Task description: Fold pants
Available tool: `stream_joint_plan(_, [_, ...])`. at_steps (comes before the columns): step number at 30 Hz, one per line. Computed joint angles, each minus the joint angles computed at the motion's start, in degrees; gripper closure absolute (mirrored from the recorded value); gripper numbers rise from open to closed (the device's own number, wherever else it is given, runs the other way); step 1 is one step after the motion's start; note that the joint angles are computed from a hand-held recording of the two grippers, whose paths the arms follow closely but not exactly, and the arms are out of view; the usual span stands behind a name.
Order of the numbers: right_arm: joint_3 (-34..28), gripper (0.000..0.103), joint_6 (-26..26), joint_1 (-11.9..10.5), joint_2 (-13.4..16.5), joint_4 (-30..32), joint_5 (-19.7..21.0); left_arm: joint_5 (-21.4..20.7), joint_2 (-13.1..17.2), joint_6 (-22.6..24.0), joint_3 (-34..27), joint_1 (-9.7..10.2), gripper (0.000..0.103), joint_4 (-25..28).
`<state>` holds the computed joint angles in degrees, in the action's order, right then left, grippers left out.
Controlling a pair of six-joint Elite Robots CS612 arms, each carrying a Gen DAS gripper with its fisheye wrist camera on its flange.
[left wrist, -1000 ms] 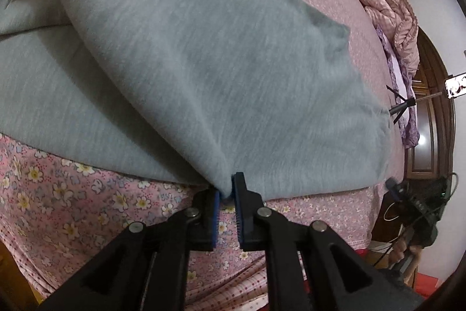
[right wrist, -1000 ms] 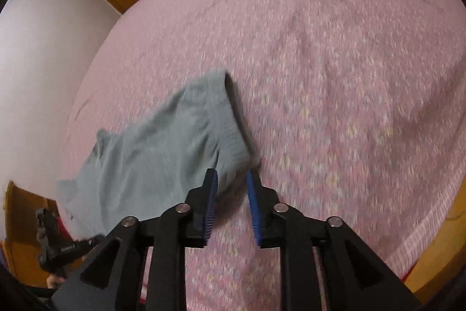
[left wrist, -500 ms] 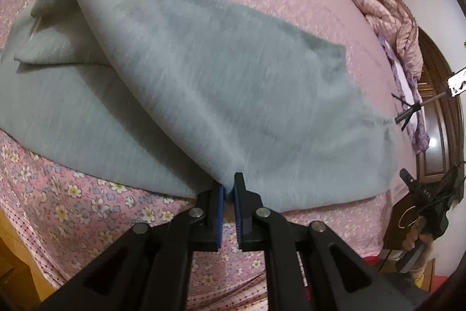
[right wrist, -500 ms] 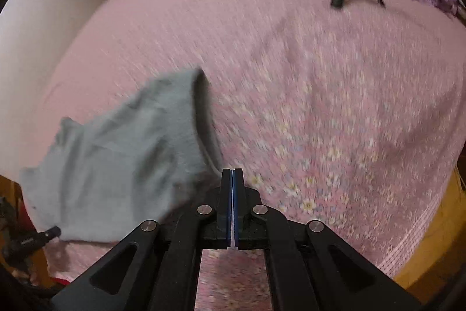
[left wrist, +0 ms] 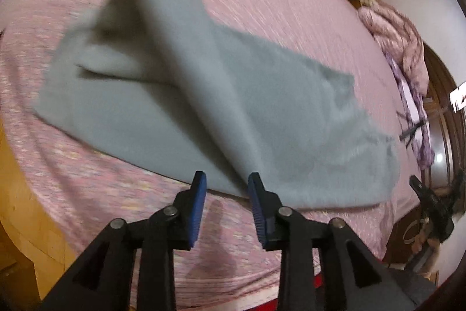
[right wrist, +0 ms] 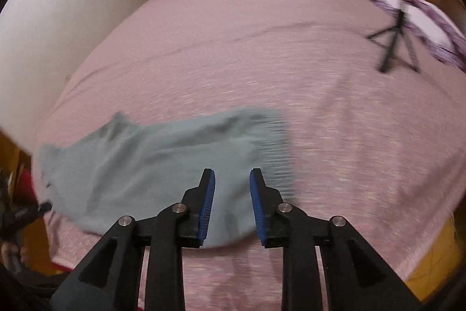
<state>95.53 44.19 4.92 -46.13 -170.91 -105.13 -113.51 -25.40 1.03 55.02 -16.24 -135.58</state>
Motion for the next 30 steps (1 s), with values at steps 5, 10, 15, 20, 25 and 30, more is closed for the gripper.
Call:
stream_joint_plan(5, [-6.1,0.077,-3.5,0.2,3.8,3.5,7.1,3.9,2.0,-5.1,-2.5,1.27,0.071,-5.6])
stream_joint_plan(10, [-10.5,0.077,-5.2,0.9,6.7,6.6,10.9,6.3,5.8,-9.6,-7.9,2.25,0.064,-9.3])
stream_joint_plan(15, [-12.2,0.077,-4.8,1.4,7.9,9.2,11.9,3.2,9.7,-12.5,-14.5,3.22,0.062,-7.5])
stream_joint_plan(20, [-11.9,0.077,-2.9,1.2,8.2,9.4,13.1,5.1,11.1,-12.8,-17.1,2.54,0.060,-6.1])
stream_joint_plan(25, [-11.3,0.077,-2.4,1.1,8.2,8.2,13.4,6.6,11.0,-12.6,-16.5,1.92,0.096,-7.7])
stream_joint_plan(30, [-10.4,0.077,-2.0,0.8,7.8,7.2,13.5,3.3,9.4,-12.1,-14.7,2.38,0.097,-10.1])
